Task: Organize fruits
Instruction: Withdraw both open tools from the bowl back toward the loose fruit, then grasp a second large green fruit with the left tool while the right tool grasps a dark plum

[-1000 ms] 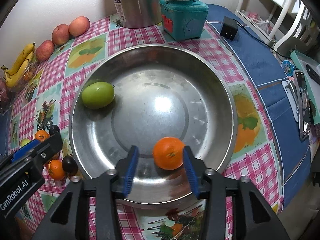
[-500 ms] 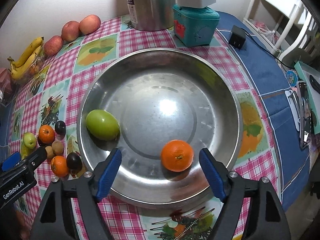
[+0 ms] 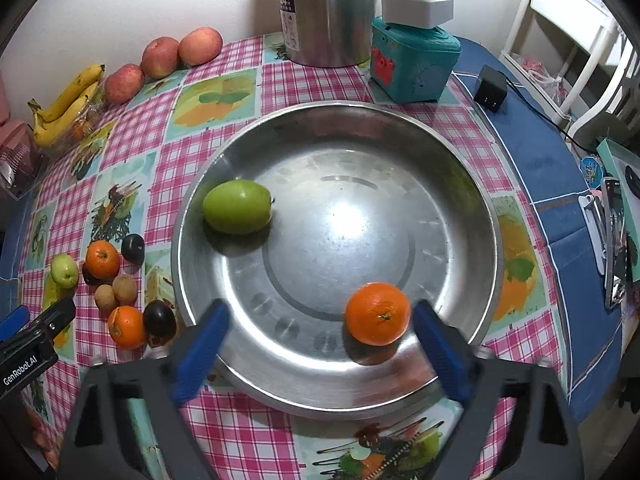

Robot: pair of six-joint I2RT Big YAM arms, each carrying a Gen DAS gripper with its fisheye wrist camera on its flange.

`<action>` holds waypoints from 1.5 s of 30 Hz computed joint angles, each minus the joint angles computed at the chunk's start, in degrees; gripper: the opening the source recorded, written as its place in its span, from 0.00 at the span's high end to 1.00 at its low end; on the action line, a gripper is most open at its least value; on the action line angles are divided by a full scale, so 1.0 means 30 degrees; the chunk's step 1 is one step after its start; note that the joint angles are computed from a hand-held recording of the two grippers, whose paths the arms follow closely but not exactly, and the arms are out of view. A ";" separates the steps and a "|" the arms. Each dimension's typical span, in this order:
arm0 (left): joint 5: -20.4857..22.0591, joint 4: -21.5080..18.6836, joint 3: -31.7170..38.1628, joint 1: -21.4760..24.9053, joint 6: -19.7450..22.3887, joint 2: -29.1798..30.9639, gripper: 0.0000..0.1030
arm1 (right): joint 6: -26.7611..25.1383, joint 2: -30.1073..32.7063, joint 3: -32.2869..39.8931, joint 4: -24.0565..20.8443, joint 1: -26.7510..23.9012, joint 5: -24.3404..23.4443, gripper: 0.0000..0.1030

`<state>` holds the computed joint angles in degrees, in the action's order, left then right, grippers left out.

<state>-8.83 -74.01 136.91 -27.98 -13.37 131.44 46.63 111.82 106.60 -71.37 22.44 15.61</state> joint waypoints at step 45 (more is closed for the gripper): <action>0.3260 -0.1847 0.4651 0.2260 -0.2530 0.2791 0.01 | -0.3270 0.4448 0.7080 0.1479 0.1533 -0.1764 0.27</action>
<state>0.95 -79.55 150.87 -21.20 -20.96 139.81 36.82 125.16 127.84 -66.93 27.04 10.32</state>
